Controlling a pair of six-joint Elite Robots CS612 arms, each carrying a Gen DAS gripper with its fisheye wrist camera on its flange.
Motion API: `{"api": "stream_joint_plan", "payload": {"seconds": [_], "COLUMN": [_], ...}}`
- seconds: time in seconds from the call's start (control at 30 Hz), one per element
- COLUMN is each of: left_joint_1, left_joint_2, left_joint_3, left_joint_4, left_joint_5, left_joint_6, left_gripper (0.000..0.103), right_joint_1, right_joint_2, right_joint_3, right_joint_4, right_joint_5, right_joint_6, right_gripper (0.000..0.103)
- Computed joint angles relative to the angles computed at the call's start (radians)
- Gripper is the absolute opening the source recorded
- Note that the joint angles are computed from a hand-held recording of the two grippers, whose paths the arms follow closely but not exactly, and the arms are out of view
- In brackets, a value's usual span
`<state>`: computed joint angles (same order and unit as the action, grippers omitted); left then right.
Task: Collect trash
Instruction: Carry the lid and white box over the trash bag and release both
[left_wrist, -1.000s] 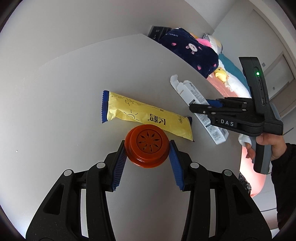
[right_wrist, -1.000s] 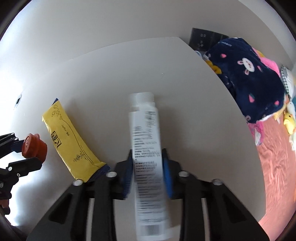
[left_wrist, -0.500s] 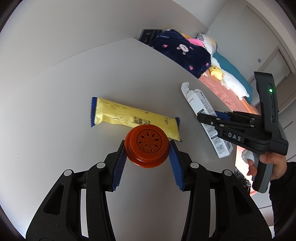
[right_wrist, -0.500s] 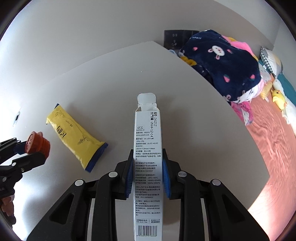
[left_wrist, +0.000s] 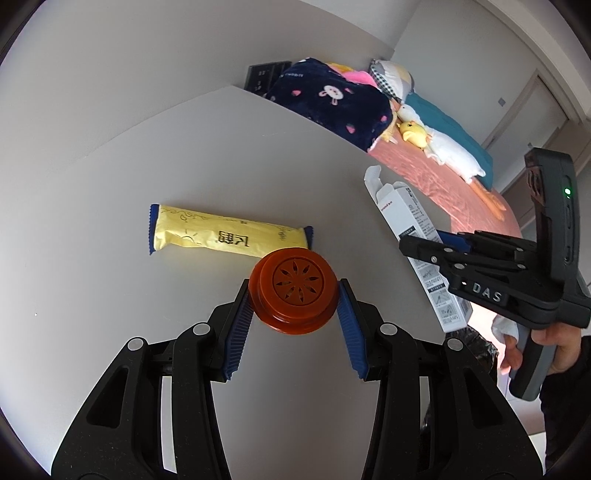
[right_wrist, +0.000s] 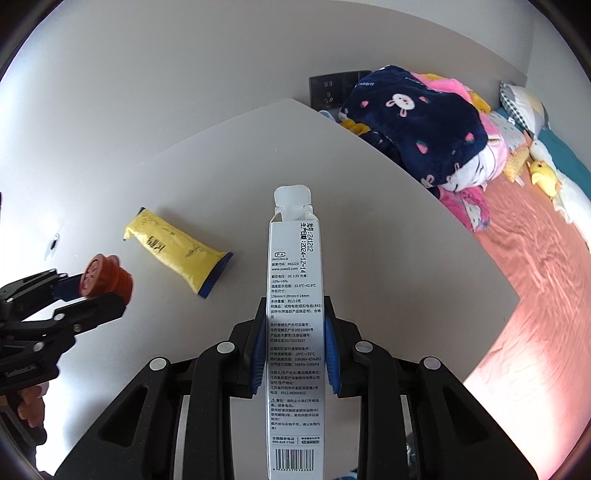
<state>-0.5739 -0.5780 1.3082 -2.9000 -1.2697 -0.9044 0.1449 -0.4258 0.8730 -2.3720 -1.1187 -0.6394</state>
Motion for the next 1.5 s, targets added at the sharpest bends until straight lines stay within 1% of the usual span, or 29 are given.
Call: {"api": "stream_joint_plan", "payload": {"seconds": [0.27,0.47,0.8,0.9,1.13,1.5], "left_joint_1": [-0.012,-0.021,-0.037,-0.042,-0.052,-0.065], "left_joint_2": [-0.002,-0.007,-0.017,-0.018,-0.015,-0.005], "left_joint_3": [-0.006,-0.007,-0.002,-0.005,-0.010,-0.032], "left_joint_4": [-0.004,-0.008,-0.017,-0.013,-0.012,0.011], "left_joint_5": [-0.005,-0.006,0.001,0.002,-0.008,-0.031], "left_joint_6": [0.042,0.070,0.104,0.113,0.128,0.151], "left_gripper": [0.044,0.045,0.045,0.045,0.045,0.045], "right_joint_1": [-0.023,-0.037,-0.062,-0.068,-0.087,-0.113], "right_joint_2": [-0.066,-0.101,-0.159,-0.173,-0.204,-0.235], "right_joint_3": [0.126,0.195,0.319,0.347,0.419,0.495], "right_joint_4": [-0.084,-0.142,-0.254,-0.274,-0.329,-0.397], "right_joint_5": [0.042,0.066,0.101,0.106,0.142,0.152], "right_joint_6": [0.056,0.076,0.146,0.163,0.219,0.272], "right_gripper": [0.028,0.028,0.028,0.028,0.028,0.028]}}
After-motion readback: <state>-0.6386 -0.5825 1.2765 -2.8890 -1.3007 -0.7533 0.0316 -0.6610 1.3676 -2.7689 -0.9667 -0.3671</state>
